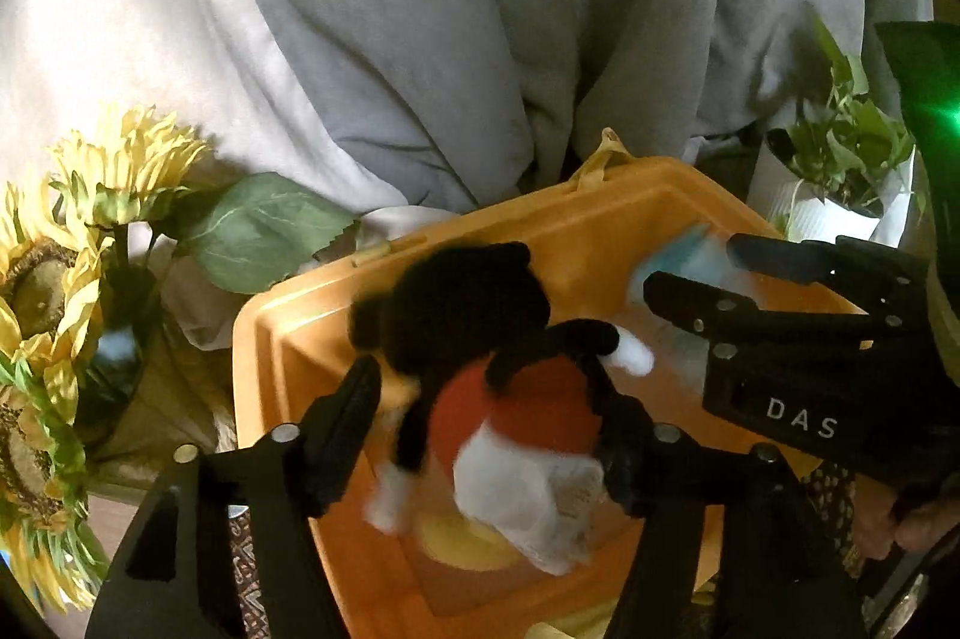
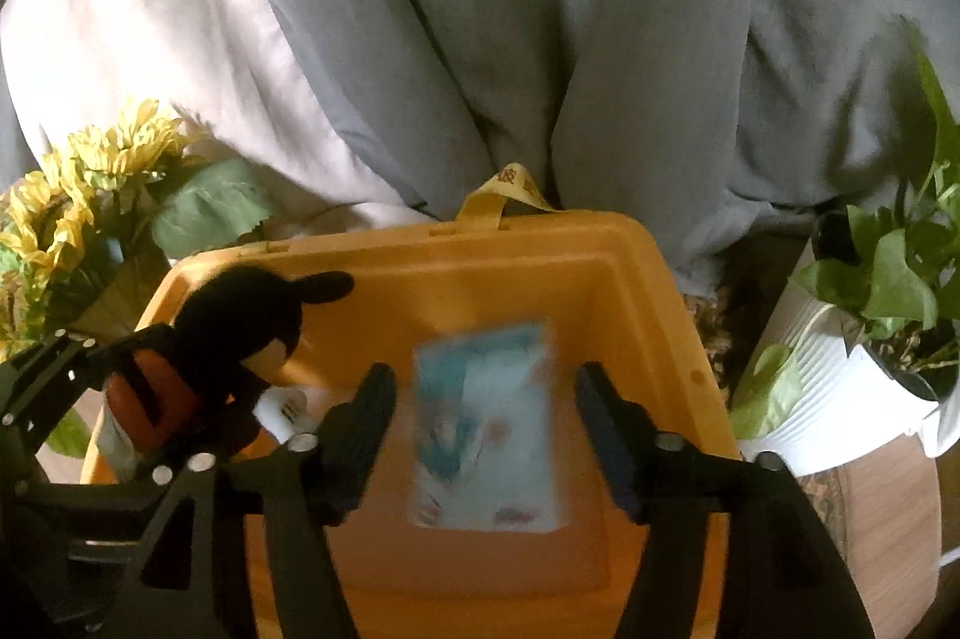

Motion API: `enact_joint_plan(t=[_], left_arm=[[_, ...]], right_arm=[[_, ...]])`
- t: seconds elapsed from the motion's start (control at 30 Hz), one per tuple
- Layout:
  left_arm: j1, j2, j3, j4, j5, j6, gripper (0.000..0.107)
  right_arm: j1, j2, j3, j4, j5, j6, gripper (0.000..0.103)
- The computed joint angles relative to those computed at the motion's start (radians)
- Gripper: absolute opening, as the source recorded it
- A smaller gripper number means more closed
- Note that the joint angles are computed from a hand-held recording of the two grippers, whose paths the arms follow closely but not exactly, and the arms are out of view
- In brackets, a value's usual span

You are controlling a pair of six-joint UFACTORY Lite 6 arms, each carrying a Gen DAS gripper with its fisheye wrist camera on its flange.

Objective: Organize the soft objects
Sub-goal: 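Open the left tool dropping Mickey while the right tool releases the card box into the crate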

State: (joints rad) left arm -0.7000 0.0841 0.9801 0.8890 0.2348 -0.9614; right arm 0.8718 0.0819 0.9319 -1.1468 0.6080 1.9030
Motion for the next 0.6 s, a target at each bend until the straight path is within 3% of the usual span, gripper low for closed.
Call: enact_joint_plan(t=[0.23,0.37,0.6], left_arm=[[-0.027,-0.063,-0.049,0.051,0.049,-0.09,0.081],[-0.046,-0.139,-0.091,0.049,0.073,-0.124,0.082],[-0.112,-0.364,-0.201,0.056,0.179,-0.221,0.086]], right_arm=[[0.052,-0.028,-0.003,0.014,0.081,0.01,0.069],[0.089,-0.06,-0.005,0.025,0.129,0.027,0.069],[0.238,-0.141,0.006,0.046,0.314,0.065,0.07]])
